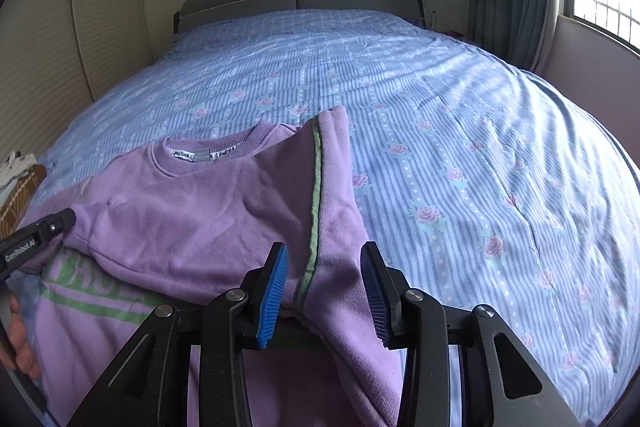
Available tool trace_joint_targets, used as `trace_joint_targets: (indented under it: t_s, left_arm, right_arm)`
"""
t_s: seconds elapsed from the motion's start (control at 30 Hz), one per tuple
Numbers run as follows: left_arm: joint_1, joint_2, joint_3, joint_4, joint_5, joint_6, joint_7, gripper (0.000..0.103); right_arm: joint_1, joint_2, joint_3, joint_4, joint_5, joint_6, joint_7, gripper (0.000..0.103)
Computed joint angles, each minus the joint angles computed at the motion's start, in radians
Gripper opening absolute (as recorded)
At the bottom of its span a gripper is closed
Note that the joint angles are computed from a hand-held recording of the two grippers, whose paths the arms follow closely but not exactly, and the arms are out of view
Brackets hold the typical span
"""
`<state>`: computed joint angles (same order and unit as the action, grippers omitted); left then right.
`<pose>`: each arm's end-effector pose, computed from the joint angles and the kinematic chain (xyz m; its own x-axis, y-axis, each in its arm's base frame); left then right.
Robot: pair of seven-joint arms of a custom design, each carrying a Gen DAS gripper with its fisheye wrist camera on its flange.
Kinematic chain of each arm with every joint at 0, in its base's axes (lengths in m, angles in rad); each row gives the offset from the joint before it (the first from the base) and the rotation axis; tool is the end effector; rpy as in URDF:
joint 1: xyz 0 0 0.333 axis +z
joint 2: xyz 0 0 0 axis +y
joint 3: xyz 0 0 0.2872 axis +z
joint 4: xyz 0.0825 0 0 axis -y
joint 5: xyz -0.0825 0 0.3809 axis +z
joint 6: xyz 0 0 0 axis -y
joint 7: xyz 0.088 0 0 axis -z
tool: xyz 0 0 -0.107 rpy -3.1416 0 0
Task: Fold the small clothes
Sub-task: 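Lay the sleeve down and open the right gripper, then grasp the other sleeve cuff with the left gripper and lift it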
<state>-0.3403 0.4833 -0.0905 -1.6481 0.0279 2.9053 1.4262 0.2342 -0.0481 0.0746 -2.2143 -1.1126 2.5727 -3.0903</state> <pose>0.6492 -0.2889 0.4025 -0.3232 -0.9388 0.1191 -0.7065 0.1556 -0.6904 0.5177 0.1809 0.4073 -0.4254 -0.9041 -0.0418 -0.5919 0.3128 -0.7429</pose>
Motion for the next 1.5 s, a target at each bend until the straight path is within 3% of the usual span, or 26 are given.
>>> trace_joint_targets:
  t_s: [0.07,0.2,0.33,0.5,0.63,0.7,0.77,0.87,0.97,1.03,1.17,1.3,1.4,1.5]
  left_arm:
    - [0.019,0.005,-0.023,-0.006,-0.017,0.002,0.026,0.02]
    - [0.021,-0.017,-0.024,-0.054,-0.028,0.032,0.046,0.009]
    - [0.004,-0.032,-0.003,-0.084,-0.02,0.031,0.035,0.009]
    - [-0.024,-0.02,0.026,-0.075,0.02,0.026,0.007,0.009]
    - [-0.003,-0.028,0.006,-0.073,0.017,0.007,0.027,0.009]
    - [0.007,-0.048,-0.002,-0.091,0.011,0.016,0.033,0.012]
    - [0.003,-0.082,0.008,-0.128,0.022,0.04,0.028,0.028]
    - [0.017,-0.146,0.016,-0.206,0.028,0.088,0.025,0.042]
    - [0.057,-0.207,0.017,-0.275,0.008,0.1,0.03,0.042]
    - [0.066,-0.244,0.048,-0.31,0.03,0.086,-0.005,0.042]
    - [0.16,-0.302,0.043,-0.38,0.001,0.111,0.007,0.042]
    - [0.314,-0.301,-0.042,-0.388,-0.22,0.123,0.148,0.042]
    - [0.46,-0.269,-0.165,-0.349,-0.556,0.095,0.357,0.041]
    - [0.533,-0.228,-0.223,-0.294,-0.813,0.037,0.489,0.041]
  right_arm:
    - [-0.002,0.0,-0.002,-0.002,-0.001,0.008,0.005,0.039]
    - [-0.005,-0.006,-0.003,-0.014,0.002,0.015,0.015,0.039]
    - [-0.01,-0.009,-0.005,-0.03,0.007,0.021,0.02,0.039]
    - [-0.009,0.044,-0.019,-0.02,0.133,0.029,-0.091,0.039]
    - [-0.004,0.026,-0.02,-0.021,0.132,0.022,-0.088,0.039]
    - [-0.006,0.0,-0.018,-0.033,0.108,0.032,-0.058,0.039]
    - [-0.007,-0.023,-0.008,-0.033,0.096,0.019,-0.046,0.039]
    - [-0.004,-0.043,0.008,-0.014,0.096,0.004,-0.051,0.039]
    - [0.008,-0.042,0.029,0.031,0.089,-0.008,-0.055,0.04]
    - [0.024,-0.028,0.045,0.068,0.071,-0.014,-0.041,0.04]
    - [0.083,0.055,0.071,0.196,0.038,-0.051,-0.045,0.041]
    - [0.165,0.164,0.069,0.334,0.043,-0.066,-0.075,0.041]
    - [0.218,0.25,0.057,0.436,0.086,-0.054,-0.125,0.041]
    - [0.269,0.32,0.04,0.522,0.104,-0.061,-0.18,0.041]
